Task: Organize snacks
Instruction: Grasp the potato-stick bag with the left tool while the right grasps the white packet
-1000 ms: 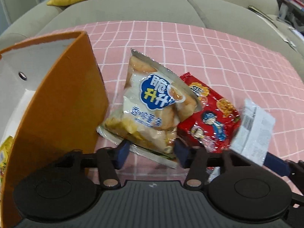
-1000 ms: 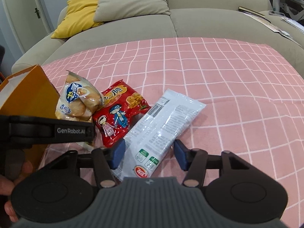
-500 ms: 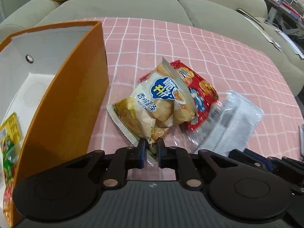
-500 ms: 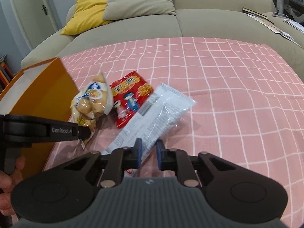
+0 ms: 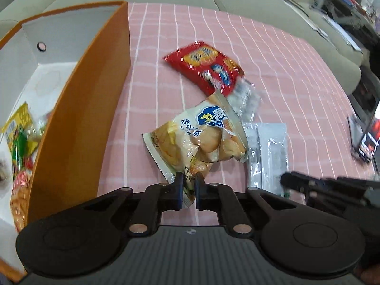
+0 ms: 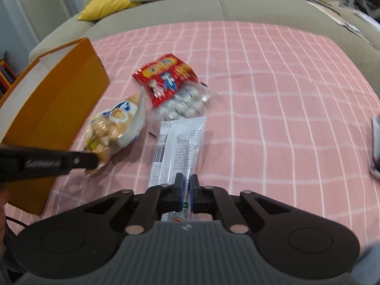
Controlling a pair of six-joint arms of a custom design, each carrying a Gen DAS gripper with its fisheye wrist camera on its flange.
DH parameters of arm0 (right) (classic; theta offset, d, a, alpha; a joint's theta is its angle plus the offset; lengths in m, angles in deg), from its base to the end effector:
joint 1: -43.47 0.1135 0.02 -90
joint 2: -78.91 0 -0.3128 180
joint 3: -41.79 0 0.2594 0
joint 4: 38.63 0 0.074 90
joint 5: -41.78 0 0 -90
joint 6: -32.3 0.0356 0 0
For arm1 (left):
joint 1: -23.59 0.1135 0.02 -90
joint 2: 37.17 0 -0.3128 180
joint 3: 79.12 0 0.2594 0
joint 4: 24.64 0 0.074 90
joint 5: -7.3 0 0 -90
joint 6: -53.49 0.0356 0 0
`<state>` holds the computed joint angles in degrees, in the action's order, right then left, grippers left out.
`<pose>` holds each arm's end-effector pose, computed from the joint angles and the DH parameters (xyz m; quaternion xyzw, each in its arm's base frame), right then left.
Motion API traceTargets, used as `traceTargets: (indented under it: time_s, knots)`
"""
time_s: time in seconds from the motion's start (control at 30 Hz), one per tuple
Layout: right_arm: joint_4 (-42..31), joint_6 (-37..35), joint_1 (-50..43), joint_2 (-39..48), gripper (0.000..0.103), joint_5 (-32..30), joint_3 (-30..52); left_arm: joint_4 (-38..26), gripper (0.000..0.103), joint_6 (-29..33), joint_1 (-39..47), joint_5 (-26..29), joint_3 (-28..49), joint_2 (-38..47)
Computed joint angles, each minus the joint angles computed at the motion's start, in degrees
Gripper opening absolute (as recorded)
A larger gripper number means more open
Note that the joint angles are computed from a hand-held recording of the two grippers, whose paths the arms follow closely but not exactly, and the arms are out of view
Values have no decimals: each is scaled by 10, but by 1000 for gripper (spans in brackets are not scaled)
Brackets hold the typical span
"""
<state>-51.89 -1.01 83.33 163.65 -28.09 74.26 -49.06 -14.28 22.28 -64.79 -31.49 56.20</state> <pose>0.1572 0.1153 0.1220 0.1775 0.9465 0.0421 0.2663 0.2557 -0.0168 0.1385 0.2247 0.9471 -0.1199 0.1952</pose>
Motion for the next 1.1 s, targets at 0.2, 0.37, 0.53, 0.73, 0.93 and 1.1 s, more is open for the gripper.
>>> traceTargets:
  time_s: [0.2,0.37,0.53,0.73,0.93,1.1]
  knots:
    - [-37,21,20,1,8,24,11,-17,23,74,0,6,-14,-8]
    - [-37,1,45,11,38,58,22,-36,56,138,15,31,3,-20]
    - [-33,-34,56,55,59,80,49,-52,76,198,-9,16,41,-2]
    - [-36,-71,82,112,74,107,83,-41,83,226,-38,-1,57,32]
    - [-21,-91,62,150,74,93,98,-14,86,208,-60,-23,66,70]
    - [-11,-90,48,160,71,72,98,3,86,178,-78,-34,75,97]
